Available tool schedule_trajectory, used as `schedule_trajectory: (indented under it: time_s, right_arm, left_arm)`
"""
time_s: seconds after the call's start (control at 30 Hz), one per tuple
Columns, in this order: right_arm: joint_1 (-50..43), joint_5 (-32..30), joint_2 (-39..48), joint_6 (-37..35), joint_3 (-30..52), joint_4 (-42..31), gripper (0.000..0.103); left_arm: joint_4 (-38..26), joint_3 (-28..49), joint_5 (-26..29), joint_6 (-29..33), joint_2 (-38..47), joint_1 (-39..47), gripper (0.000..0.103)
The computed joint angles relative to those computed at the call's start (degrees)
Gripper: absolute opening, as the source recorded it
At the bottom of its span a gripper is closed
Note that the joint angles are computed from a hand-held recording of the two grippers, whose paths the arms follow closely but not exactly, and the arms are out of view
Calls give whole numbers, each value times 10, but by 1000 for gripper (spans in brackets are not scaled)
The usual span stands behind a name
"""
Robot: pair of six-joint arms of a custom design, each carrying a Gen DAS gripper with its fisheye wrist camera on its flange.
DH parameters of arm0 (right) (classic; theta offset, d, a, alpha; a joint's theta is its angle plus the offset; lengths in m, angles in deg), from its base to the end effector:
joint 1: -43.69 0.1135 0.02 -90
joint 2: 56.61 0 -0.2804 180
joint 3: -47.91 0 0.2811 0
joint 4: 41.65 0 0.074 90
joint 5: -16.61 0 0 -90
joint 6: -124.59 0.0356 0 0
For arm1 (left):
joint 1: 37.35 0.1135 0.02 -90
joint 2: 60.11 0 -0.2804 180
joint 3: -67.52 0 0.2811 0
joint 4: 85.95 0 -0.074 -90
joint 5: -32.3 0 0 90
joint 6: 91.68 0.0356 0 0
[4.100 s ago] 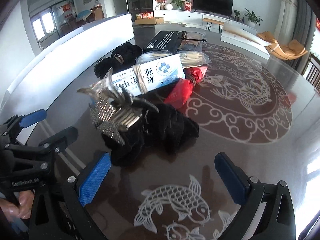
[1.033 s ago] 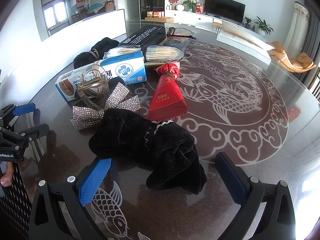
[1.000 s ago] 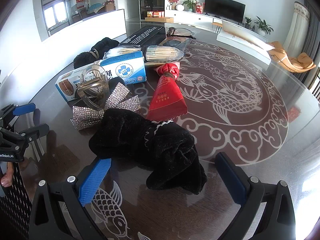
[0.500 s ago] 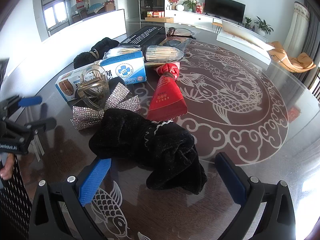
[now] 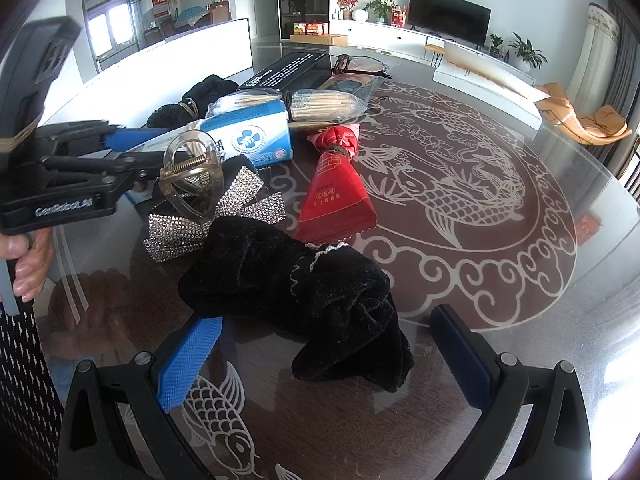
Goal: Organize objects
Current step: 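Grasp the white-and-blue ointment box with the left gripper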
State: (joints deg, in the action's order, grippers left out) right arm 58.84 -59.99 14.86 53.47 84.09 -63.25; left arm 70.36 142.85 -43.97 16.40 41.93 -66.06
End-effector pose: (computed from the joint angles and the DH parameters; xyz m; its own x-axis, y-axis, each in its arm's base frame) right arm 0.2142 0.0494 0.1260 -0.8077 0.1074 -0.5797 0.1367 0.9906 -0.0069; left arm 0.3457 -0.1990 0.1777 -0.4564 0.5937 -0.6627 0.7795 0.6260 0.0240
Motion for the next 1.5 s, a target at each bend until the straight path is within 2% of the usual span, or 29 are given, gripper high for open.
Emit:
schedule_trajectory:
  time_s: [0.07,0.13,0.3,0.37,0.47,0.5,0.57,0.6,0.73,0.77,0.83,1.03,1.13,1.27,1.3,1.33,1.37,1.43,1.5]
  right_arm:
    - [0,0,0,0,0,0,103]
    - [0,0,0,0,0,0,103]
    - [0,0,0,0,0,0,103]
    - [0,0,0,0,0,0,103]
    - [0,0,0,0,0,0,103]
    - [0,0,0,0,0,1,103]
    - [0,0,0,0,0,1,103]
    - [0,0,0,0,0,1,103]
    - [0,0,0,0,0,1,103]
    - [0,0,0,0,0,1,103]
    - [0,0,0,0,0,1,103]
    - [0,0,0,0,0,1,103]
    - [0,0,0,0,0,1,103]
    - [0,0,0,0,0,1,103]
    - [-1,-1,0,0,0,1,103]
    - [0,0,0,0,0,1,103]
    - [-1,-1,0,0,-1,1,103]
    - [0,0,0,0,-1,1,103]
    - [-1,-1,0,0,-1,1,103]
  left_arm:
    - [-16,-30,15,5,-32,5,29]
    - [-38,-64,31,8,-69,14,25]
    - [-103,-114,98,14,-111,69,25]
    - [-106,-124,124,9,-115,91,25]
    - [-125,-105,148,-7,-97,124,26]
    - [-128,-98,159,-17,-90,133,27]
    - [-131,-94,176,-36,-85,150,35]
    - [-128,-95,178,-43,-86,154,38]
    - [-101,-113,155,-63,-104,157,69]
    - [-91,-110,146,-69,-101,154,71]
    - [-80,-120,135,-73,-112,155,72]
    - [-75,-118,151,-55,-133,156,72]
    - [-78,-99,101,-29,-130,110,72]
    - [-86,-49,91,-21,-77,71,72]
    - [-98,-31,101,-24,-58,69,72]
    - [-111,-16,118,-29,-42,71,58]
    - [-127,-1,139,-36,-27,75,29]
    - [-156,12,195,-51,-13,96,22]
    - [-178,-3,237,-52,-24,119,21]
